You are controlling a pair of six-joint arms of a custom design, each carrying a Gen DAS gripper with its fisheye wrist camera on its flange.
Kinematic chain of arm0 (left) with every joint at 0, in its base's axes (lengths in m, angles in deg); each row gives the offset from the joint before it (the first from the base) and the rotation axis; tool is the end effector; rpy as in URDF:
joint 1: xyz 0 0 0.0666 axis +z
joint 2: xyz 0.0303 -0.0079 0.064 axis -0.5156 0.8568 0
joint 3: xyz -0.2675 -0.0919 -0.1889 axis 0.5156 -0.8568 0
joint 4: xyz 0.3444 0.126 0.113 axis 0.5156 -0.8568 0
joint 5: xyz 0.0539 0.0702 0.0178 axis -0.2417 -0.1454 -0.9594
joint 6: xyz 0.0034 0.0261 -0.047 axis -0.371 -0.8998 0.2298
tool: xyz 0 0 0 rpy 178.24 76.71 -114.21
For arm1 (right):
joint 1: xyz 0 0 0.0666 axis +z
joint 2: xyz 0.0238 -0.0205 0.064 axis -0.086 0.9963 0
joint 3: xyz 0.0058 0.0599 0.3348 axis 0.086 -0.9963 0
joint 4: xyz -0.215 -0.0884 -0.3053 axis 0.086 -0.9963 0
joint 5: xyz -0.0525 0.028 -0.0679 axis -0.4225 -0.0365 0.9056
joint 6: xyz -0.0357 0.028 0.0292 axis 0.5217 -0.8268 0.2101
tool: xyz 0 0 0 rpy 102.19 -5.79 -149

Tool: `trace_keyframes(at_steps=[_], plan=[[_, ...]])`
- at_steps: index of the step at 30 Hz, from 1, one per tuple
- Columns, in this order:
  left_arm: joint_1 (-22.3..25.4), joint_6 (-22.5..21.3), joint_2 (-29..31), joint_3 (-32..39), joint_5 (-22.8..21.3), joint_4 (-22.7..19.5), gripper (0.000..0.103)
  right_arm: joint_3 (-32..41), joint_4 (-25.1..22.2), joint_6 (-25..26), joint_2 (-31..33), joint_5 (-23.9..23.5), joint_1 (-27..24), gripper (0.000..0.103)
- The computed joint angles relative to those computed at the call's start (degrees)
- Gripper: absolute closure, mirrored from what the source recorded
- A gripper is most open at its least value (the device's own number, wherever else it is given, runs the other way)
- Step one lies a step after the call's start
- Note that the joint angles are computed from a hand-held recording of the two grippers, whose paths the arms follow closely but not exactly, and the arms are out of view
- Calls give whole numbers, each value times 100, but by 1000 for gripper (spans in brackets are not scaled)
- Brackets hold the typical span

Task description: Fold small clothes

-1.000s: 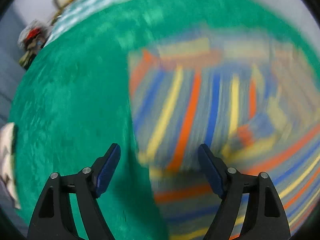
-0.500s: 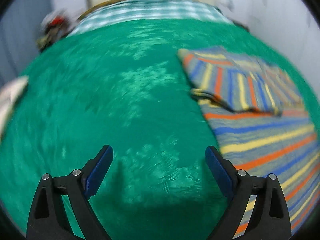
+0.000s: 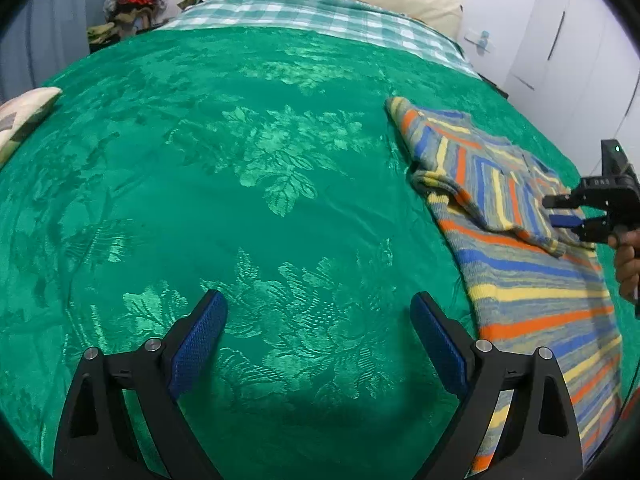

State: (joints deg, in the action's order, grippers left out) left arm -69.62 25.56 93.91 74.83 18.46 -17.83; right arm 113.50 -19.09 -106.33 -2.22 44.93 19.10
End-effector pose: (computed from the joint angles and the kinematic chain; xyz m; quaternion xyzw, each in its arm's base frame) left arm 0.2360 -0.1756 0.3218 -0.0156 0.9398 -0.0738 0.3334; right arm 0.4055 0.1907 0.3060 0.1325 0.9447 0.2587 0.1517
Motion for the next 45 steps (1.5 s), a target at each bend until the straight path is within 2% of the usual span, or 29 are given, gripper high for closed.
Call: trace_keyframes(at_steps=[1, 3, 5, 9, 10, 12, 13, 14, 15, 17, 21, 22, 24, 26, 27, 28, 31, 32, 34, 37, 40, 43, 45], plan=[[-20, -7, 29, 7, -16, -3, 9, -49, 139, -34, 14, -46, -22, 65], [-66, -18, 55, 15, -50, -19, 9, -54, 296, 66, 79, -163, -15, 101], [-114, -22, 88, 30, -113, -41, 8, 94, 321, 341, 117, 53, 27, 101], [-158, -2, 88, 35, -167, -48, 8, 458, 530, 1367, -78, 1034, 137, 101], [-156, -1, 97, 37, -167, -46, 8, 604, 451, 1653, -1, 1258, 157, 100], [-175, 3, 133, 60, -189, -87, 8, 894, 46, 1868, 331, 1241, 109, 95], [-190, 7, 147, 69, -207, -105, 8, 1015, -161, 1860, 492, 1244, 98, 89], [-210, 14, 155, 79, -233, -126, 8, 1055, -311, 1821, 570, 1305, 91, 78], [-221, 20, 157, 83, -246, -138, 8, 974, -315, 1747, 527, 1311, 69, 74], [-228, 32, 136, 76, -241, -144, 8, 578, -35, 1423, 179, 989, -64, 74], [-219, 38, 121, 72, -218, -152, 8, -27, 217, 366, -416, 67, -244, 72], [-227, 36, 131, 78, -231, -160, 8, -102, 337, 388, -522, 116, -185, 72], [-249, 36, 159, 90, -275, -179, 8, -78, 576, 840, -574, 351, 12, 72], [-281, 36, 182, 96, -327, -196, 7, 78, 648, 969, -383, 69, 66, 72], [-293, 36, 183, 92, -345, -201, 7, 181, 547, 999, -248, -133, 66, 75], [-297, 38, 182, 88, -352, -204, 7, 378, 176, 1154, -16, -305, 80, 78], [-283, 36, 179, 78, -335, -202, 6, 698, -999, 1514, 412, 40, 227, 81], [-279, 38, 187, 83, -328, -204, 6, 604, -1021, 1551, 385, 149, 252, 87], [-264, 31, 215, 89, -309, -212, 6, 266, -670, 1579, 152, 278, 294, 88], [-281, 22, 260, 98, -325, -226, 5, 192, -594, 1683, 96, 377, 332, 88], [-307, 10, 297, 103, -343, -250, 3, 208, -680, 1805, 83, 429, 336, 88], [-348, 16, 314, 106, -382, -278, 2, 295, -882, 1703, 55, 542, 384, 87], [-380, 37, 291, 99, -411, -301, 2, 89, -996, 1600, -312, 798, 508, 80]])
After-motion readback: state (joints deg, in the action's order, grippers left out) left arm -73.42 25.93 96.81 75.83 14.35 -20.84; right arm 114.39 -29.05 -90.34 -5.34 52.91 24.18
